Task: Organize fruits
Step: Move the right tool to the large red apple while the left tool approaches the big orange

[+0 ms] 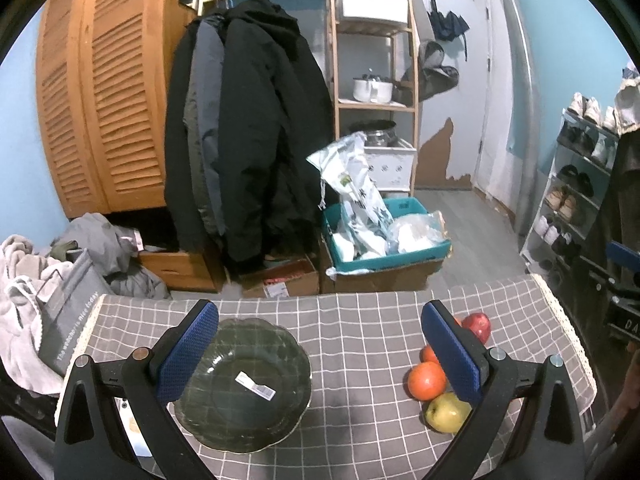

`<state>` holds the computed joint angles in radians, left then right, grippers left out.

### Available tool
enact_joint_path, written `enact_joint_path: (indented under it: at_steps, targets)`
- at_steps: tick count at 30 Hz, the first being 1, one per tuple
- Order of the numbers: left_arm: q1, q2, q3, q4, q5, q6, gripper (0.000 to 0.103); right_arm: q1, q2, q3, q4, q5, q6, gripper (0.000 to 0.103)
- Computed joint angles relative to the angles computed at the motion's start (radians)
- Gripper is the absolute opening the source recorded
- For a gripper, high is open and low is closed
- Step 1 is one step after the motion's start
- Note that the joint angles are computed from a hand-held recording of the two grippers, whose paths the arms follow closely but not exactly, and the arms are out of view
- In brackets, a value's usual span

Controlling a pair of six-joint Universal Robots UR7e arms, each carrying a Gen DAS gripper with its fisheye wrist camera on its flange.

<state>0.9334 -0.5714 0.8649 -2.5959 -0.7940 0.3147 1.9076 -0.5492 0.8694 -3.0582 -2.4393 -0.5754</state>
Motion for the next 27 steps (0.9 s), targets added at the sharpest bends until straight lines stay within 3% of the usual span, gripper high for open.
enact_joint_path:
  at_steps: [9,17,27]
  targets:
    - [0.015,0.041,-0.045,0.124,-0.024,-0.060,0.102,-0.029,-0.022,0.033,0.081,-0.043,0.075,0.086]
    - [0.021,0.079,-0.082,0.187,-0.016,-0.057,0.102,-0.072,-0.080,0.105,0.241,-0.044,0.243,0.086]
    - [0.034,0.132,-0.134,0.322,-0.008,-0.077,0.102,-0.114,-0.101,0.136,0.401,-0.052,0.387,0.086]
